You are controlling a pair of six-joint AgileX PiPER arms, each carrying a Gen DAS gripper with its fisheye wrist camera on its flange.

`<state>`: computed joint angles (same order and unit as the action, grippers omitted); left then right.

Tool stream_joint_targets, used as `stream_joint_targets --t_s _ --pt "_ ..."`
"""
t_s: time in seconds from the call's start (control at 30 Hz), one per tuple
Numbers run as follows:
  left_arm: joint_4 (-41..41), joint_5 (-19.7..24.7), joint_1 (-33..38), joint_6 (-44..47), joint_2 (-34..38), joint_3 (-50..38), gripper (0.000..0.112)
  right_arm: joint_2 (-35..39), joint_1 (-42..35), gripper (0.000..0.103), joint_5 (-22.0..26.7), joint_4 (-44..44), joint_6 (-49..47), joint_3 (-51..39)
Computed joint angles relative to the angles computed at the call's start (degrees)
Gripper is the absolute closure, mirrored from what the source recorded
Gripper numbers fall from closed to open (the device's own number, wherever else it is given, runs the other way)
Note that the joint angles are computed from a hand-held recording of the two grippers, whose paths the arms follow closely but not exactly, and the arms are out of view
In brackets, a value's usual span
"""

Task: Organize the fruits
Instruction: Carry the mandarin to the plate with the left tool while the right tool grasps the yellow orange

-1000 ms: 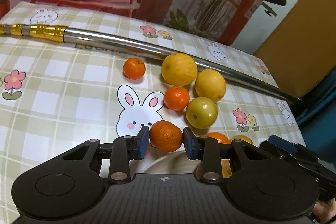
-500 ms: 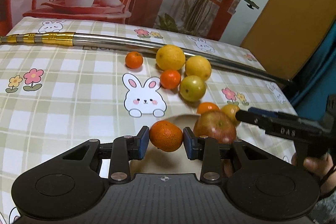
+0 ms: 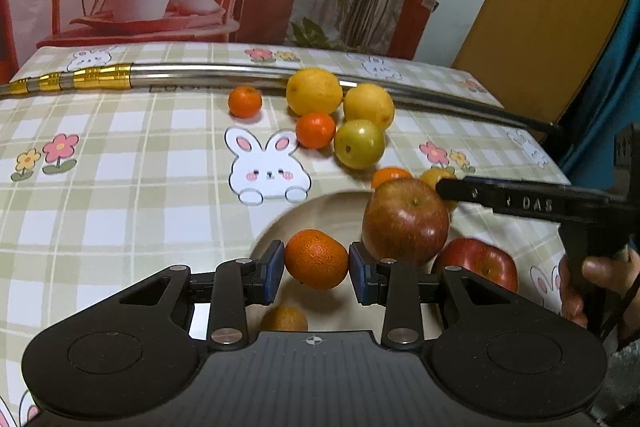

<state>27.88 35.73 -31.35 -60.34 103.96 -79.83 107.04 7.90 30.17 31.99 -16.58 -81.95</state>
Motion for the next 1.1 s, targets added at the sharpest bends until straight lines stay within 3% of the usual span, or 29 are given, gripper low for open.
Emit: stream_joint_targets --t_s 0.73,1.1 --pt "4.3 7.4 -3.1 -4.2 2.1 -2.0 0.074 3.0 -0.1 0.059 0.6 4.6 -3.5 -0.9" --pt "3.5 5.1 -2.7 -6.4 0.8 -0.4 0.070 2.4 0.3 0.060 -1.4 3.8 -2.5 0.4"
